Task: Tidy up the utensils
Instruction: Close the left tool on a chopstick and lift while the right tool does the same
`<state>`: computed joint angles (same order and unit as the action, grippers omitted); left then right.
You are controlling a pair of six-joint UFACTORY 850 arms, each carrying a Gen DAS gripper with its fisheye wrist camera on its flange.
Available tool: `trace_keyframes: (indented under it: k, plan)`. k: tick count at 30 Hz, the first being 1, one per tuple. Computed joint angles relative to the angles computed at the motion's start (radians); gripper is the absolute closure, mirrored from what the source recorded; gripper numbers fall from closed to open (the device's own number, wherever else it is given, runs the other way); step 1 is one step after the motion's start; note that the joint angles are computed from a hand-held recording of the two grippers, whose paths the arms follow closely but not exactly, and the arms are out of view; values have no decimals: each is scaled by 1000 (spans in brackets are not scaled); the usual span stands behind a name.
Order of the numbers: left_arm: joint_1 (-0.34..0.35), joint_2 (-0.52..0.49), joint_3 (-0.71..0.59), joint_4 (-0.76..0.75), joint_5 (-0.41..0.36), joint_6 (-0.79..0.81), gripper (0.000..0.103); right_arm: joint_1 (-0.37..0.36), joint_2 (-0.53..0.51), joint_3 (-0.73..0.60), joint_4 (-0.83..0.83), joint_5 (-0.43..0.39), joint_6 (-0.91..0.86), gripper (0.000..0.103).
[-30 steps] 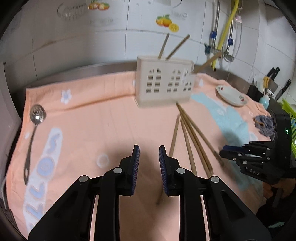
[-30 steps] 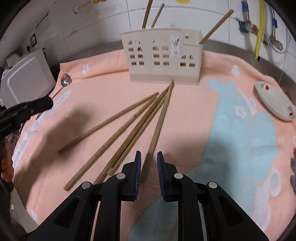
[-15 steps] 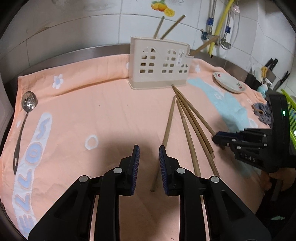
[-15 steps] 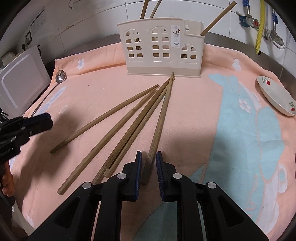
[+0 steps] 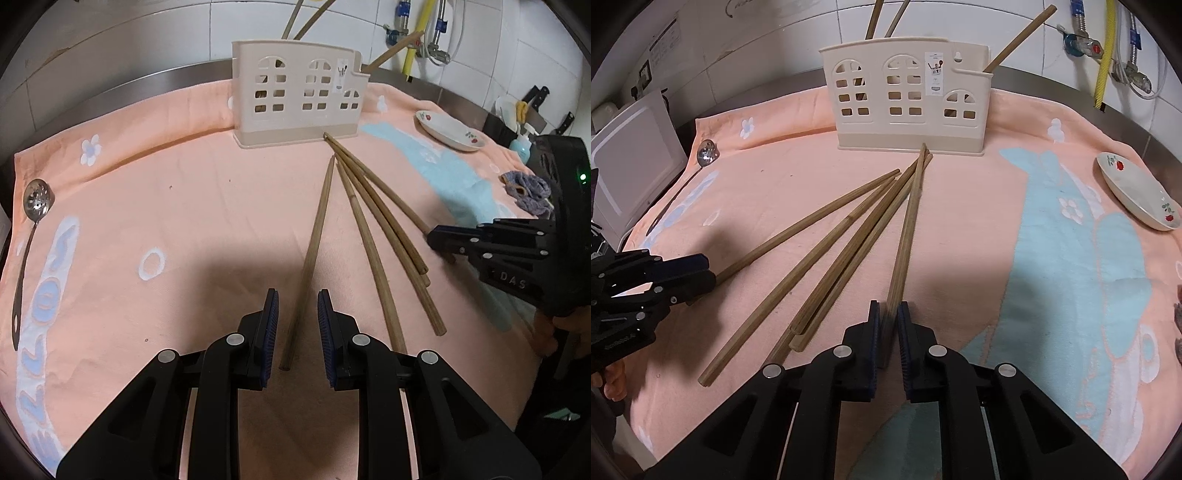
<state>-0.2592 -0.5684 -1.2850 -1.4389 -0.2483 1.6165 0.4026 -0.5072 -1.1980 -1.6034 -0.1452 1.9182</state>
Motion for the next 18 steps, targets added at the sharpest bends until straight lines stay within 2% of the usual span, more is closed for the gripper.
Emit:
trace_keyframes:
  k: [5, 13, 18]
  plan:
    - [-5, -14, -10, 57, 18, -58, 81, -1, 2, 4, -21, 2, 19, 94]
    - [-6, -18, -11, 69, 20, -61, 81, -2, 9, 13, -75, 3, 72, 94]
    - [-9, -16, -7, 58, 28, -49, 82, -1, 30, 35, -197, -13, 198, 94]
